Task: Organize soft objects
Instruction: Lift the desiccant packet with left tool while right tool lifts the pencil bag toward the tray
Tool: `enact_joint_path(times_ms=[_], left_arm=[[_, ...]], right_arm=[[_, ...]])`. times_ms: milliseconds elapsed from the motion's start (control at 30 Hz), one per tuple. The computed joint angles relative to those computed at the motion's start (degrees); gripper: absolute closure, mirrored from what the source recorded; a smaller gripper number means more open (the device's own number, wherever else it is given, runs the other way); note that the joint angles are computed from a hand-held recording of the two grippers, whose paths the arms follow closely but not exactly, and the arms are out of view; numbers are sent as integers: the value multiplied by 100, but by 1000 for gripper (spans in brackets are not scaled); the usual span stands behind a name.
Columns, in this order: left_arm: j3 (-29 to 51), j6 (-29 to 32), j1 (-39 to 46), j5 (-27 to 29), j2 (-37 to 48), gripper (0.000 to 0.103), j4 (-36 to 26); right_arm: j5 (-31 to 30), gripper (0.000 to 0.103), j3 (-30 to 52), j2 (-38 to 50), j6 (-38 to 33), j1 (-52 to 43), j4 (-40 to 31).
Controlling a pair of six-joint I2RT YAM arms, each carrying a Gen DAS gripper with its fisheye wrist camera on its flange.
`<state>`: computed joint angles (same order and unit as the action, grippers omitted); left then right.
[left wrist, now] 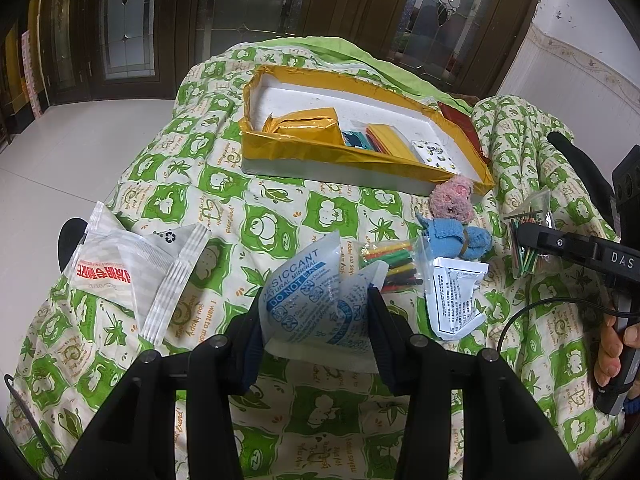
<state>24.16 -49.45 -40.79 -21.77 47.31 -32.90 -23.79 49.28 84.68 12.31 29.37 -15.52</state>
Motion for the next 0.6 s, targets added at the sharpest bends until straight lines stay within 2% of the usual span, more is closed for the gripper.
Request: enact_joint_path(times_ms=[600], left_arm=[[1, -23, -32, -13, 22, 58, 9]], right_arm=[[-5, 83, 6, 11, 2, -4, 5]])
